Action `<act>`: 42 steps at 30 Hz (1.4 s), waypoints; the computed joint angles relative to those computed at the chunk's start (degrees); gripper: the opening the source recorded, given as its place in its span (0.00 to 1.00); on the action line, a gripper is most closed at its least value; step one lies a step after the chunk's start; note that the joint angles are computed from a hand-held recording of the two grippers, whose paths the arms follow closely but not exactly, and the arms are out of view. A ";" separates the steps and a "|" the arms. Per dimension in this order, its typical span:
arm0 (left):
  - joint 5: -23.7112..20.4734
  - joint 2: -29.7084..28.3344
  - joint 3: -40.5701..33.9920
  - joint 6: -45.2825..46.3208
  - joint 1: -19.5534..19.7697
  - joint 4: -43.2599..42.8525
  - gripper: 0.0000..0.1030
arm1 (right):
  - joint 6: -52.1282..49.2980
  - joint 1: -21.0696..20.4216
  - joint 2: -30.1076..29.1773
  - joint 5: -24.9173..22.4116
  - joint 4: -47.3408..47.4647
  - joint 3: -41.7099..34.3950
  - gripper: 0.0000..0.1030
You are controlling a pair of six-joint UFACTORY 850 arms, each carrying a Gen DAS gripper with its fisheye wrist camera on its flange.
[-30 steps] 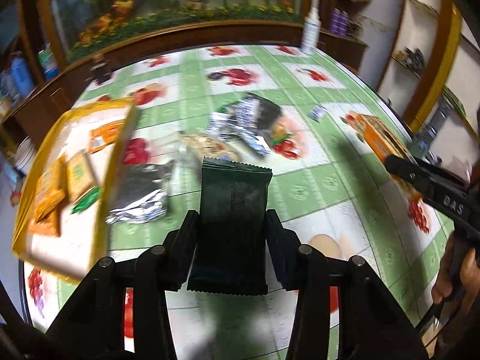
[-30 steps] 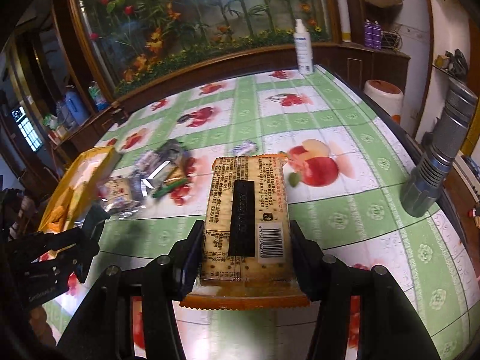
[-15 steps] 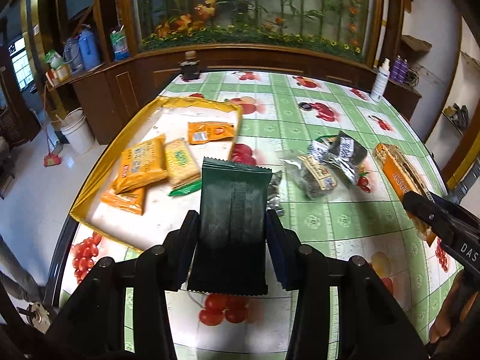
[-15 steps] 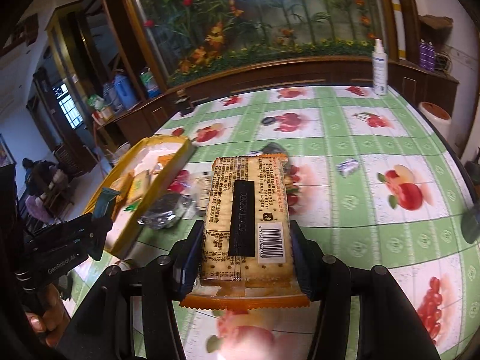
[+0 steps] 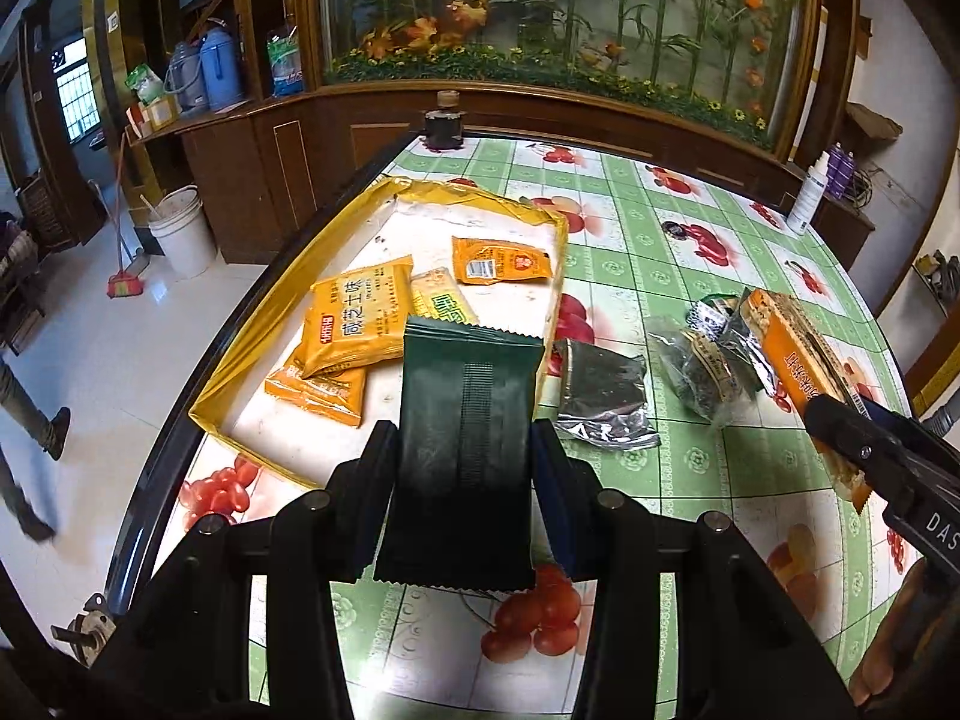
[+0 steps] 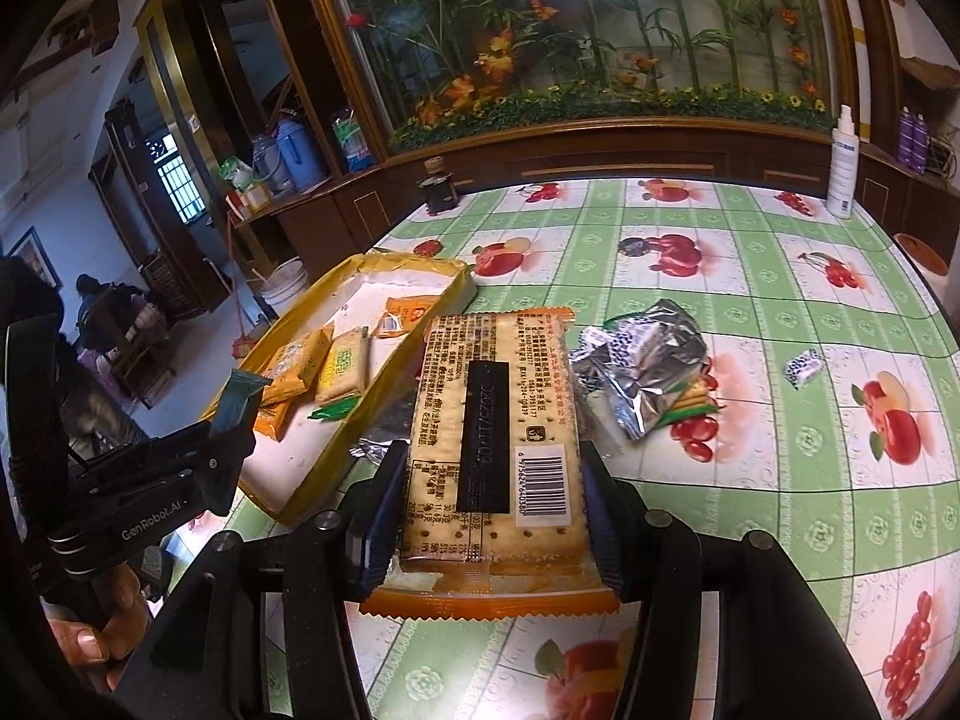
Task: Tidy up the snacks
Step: 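Carry both held packs over the yellow tray and open both tools to release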
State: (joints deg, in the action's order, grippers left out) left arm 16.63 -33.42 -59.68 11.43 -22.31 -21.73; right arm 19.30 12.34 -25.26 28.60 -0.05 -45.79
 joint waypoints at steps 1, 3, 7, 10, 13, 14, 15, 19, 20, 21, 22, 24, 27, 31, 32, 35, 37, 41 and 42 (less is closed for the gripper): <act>-0.11 -0.01 -0.03 -0.46 0.30 0.22 0.41 | 0.22 0.21 -0.26 -0.14 -0.29 -0.38 0.53; -0.43 -0.26 -0.33 -1.61 1.00 0.95 0.41 | 0.92 0.43 -0.91 -0.53 -1.20 -1.39 0.53; -1.54 -0.90 -1.29 -4.20 2.53 2.42 0.41 | 3.25 0.92 -2.68 -1.65 -4.18 -4.20 0.53; -2.29 -1.75 -2.41 -4.78 3.47 2.15 0.41 | 5.76 1.35 -4.37 -2.13 -7.14 -6.83 0.53; -3.66 -2.82 -3.87 -8.23 4.53 5.26 0.41 | 9.77 1.90 -6.69 -2.92 -11.53 -10.56 0.53; -4.10 -3.23 -4.49 -8.68 4.74 5.78 0.41 | 10.96 2.15 -7.69 -3.37 -13.03 -12.23 0.53; -4.60 -3.76 -5.27 -8.87 4.92 5.90 0.41 | 11.55 2.41 -8.57 -4.04 -13.76 -13.80 0.53; -6.45 -5.57 -7.88 -10.94 5.30 7.57 0.41 | 16.23 3.10 -12.71 -6.20 -18.72 -20.74 0.53; -7.16 -6.28 -8.80 -10.57 5.42 6.88 0.41 | 18.12 3.25 -14.04 -6.81 -20.70 -22.86 0.53; -7.82 -6.91 -9.58 -12.59 5.63 8.47 0.41 | 19.42 3.37 -15.16 -7.17 -22.07 -24.55 0.53; -8.21 -7.31 -10.01 -14.96 5.85 10.56 0.41 | 19.92 3.56 -16.31 -7.83 -22.70 -26.29 0.53; -8.98 -8.23 -10.88 -16.47 6.10 11.60 0.41 | 23.59 3.75 -19.18 -9.41 -26.45 -30.50 0.53; -9.52 -9.02 -11.38 -17.58 6.24 13.10 0.41 | 28.27 3.74 -22.18 -10.87 -31.13 -34.40 0.53; -9.79 -9.48 -11.58 -17.22 6.34 12.85 0.41 | 34.41 3.75 -25.23 -12.60 -37.62 -38.48 0.53; -9.95 -9.58 -11.71 -17.99 6.44 13.70 0.41 | 35.43 3.78 -26.04 -13.13 -38.74 -39.49 0.53; -10.32 -10.04 -12.14 -17.80 6.53 13.96 0.41 | 38.12 3.72 -27.64 -14.13 -41.38 -41.44 0.53; -10.76 -10.32 -12.40 -18.02 6.52 14.33 0.41 | 42.35 3.71 -28.88 -15.03 -45.51 -43.17 0.53; -10.97 -10.42 -12.50 -28.51 6.95 24.61 0.44 | 46.96 3.83 -30.67 -16.71 -50.64 -45.43 0.54; -11.12 -10.46 -12.57 -29.53 7.05 25.43 0.50 | 47.93 3.90 -30.66 -16.78 -51.40 -45.38 0.56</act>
State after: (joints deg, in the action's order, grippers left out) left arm 5.51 -43.88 -72.26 -18.09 -15.26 3.70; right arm 67.23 16.24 -55.92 11.82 -51.45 -91.16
